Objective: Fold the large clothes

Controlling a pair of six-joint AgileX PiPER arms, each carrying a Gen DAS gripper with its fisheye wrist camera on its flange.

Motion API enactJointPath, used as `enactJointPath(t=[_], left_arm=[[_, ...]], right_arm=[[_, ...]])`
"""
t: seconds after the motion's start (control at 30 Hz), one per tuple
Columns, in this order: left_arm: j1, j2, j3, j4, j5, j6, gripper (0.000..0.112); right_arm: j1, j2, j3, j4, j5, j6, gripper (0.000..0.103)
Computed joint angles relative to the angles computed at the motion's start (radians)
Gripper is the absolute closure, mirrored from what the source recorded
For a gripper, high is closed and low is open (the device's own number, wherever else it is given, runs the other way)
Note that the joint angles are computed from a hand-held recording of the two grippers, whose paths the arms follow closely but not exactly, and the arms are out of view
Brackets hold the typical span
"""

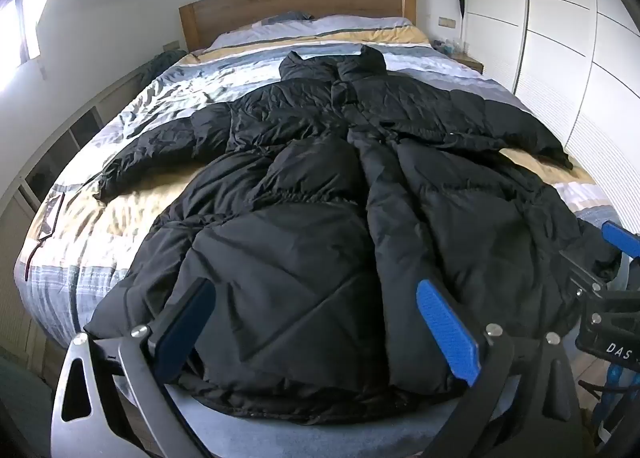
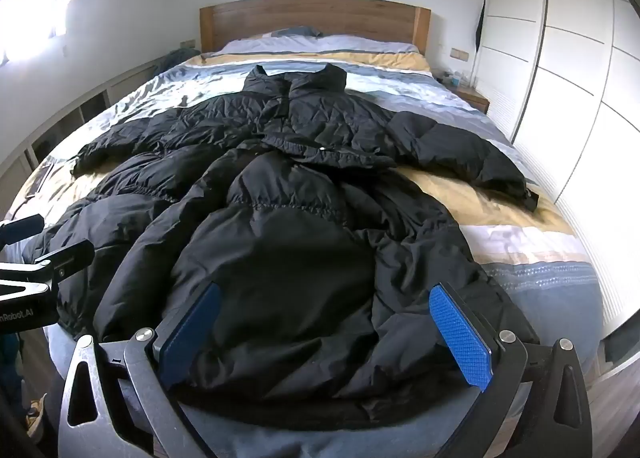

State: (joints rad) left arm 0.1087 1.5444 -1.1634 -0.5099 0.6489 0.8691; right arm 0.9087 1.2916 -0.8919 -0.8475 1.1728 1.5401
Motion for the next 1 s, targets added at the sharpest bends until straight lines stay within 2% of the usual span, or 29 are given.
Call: enactJointPath(t=[0.3, 0.43, 0.57, 1.0], left_arm=[[-0.015, -0.014, 0.009, 0.034, -0.001, -0.036, 0.010], [-0.003, -0.005, 0.027, -0.004, -0.008, -0.001, 0.010], [0.004, 0.025, -0.014, 0.008, 0.020, -0.019, 0.011], [0.004, 0.050, -0.049, 0.004, 0.032, -0.025, 0.011]], right_arm=[[-0.004, 0.004, -0.005, 0.003, 0.004, -0.011, 0.001], [-0.008, 0.004, -0.005, 0.003, 0.001, -0.014, 0.001], [-0.012, 0.005, -0.003, 0.001, -0.003, -0.016, 0.001], [-0.046, 0.004, -0.010, 0.003, -0.035, -0.046, 0.001]])
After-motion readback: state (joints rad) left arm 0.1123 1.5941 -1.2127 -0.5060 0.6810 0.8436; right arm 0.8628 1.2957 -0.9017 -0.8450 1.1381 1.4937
